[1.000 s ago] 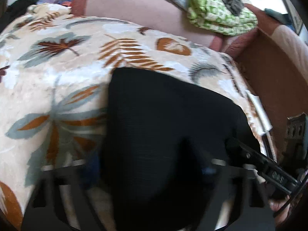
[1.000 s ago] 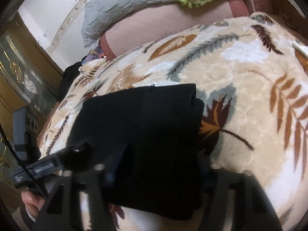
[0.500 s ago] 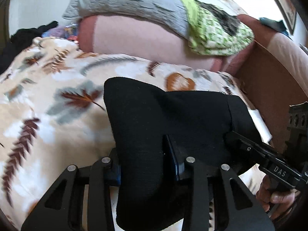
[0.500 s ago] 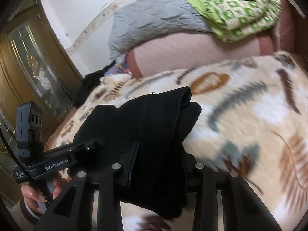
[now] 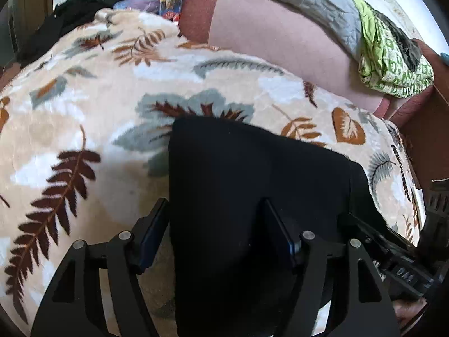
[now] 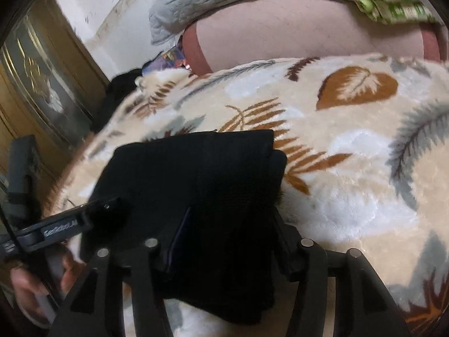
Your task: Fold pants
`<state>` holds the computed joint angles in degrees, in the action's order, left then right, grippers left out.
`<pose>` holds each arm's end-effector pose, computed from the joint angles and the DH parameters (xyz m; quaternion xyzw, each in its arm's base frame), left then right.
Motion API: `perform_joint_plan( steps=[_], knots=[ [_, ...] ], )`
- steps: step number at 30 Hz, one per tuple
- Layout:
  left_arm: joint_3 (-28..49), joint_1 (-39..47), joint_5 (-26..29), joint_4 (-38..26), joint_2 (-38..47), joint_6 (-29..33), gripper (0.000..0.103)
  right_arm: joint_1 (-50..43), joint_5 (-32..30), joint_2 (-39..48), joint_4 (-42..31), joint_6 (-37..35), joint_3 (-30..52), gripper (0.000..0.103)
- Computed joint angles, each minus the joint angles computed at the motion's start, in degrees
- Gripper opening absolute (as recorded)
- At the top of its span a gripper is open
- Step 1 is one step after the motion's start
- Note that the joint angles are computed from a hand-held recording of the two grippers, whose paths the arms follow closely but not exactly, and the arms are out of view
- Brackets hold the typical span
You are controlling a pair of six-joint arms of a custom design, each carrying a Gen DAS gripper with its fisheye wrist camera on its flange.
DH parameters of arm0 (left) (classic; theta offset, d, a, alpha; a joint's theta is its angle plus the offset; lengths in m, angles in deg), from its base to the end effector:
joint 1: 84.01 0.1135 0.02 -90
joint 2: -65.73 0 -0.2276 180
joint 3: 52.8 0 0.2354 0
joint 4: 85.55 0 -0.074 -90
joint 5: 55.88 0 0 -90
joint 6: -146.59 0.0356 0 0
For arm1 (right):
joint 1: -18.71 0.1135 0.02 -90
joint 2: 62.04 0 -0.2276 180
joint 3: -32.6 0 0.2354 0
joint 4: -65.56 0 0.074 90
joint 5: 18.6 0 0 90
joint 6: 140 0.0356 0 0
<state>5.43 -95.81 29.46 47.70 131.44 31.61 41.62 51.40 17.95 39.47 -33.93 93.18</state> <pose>0.2196 -0.0429 0.2015 -0.1215 0.9432 -0.0601 0.3034 0.2511 0.1193 0.1828 -0.1200 0.9059 0.2759 0.2979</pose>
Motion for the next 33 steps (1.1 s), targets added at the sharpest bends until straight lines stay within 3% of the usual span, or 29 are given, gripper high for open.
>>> perform_joint_plan(
  steps=[4, 11, 17, 21, 26, 33],
  knots=[
    [0.51, -2.24, -5.06, -1.36, -1.61, 0.45, 0.069, -0.11, 3.86, -7.75, -3.82, -2.33, -1.22, 0.058],
    [0.48, -1.37, -3.22, -0.47, -6.55, 1.13, 0.069, 4.21, 7.92, -15.73, -7.14, -7.45, -1.22, 0.058],
    [1.74, -3.49, -6.82, -1.15, -2.6, 1.94, 0.069, 10.39, 12.42, -10.83, -4.37, -11.48, 0.61, 0.058],
    [2.36, -4.91, -8.89, -0.86, 1.41, 1.99, 0.07, 10.22, 12.65, -5.87, -1.83, -10.56, 0.35, 0.058],
    [2.08, -6.19, -9.68, 0.35, 2.95, 1.35, 0.078, 9.98, 13.02, -5.08, 2.4, -9.61, -2.77, 0.059],
    [1.82, -6.11, -9.82, 0.12, 2.22, 0.54, 0.079, 9.89, 12.51, -8.43, -1.73, -7.47, -1.52, 0.06]
  ],
)
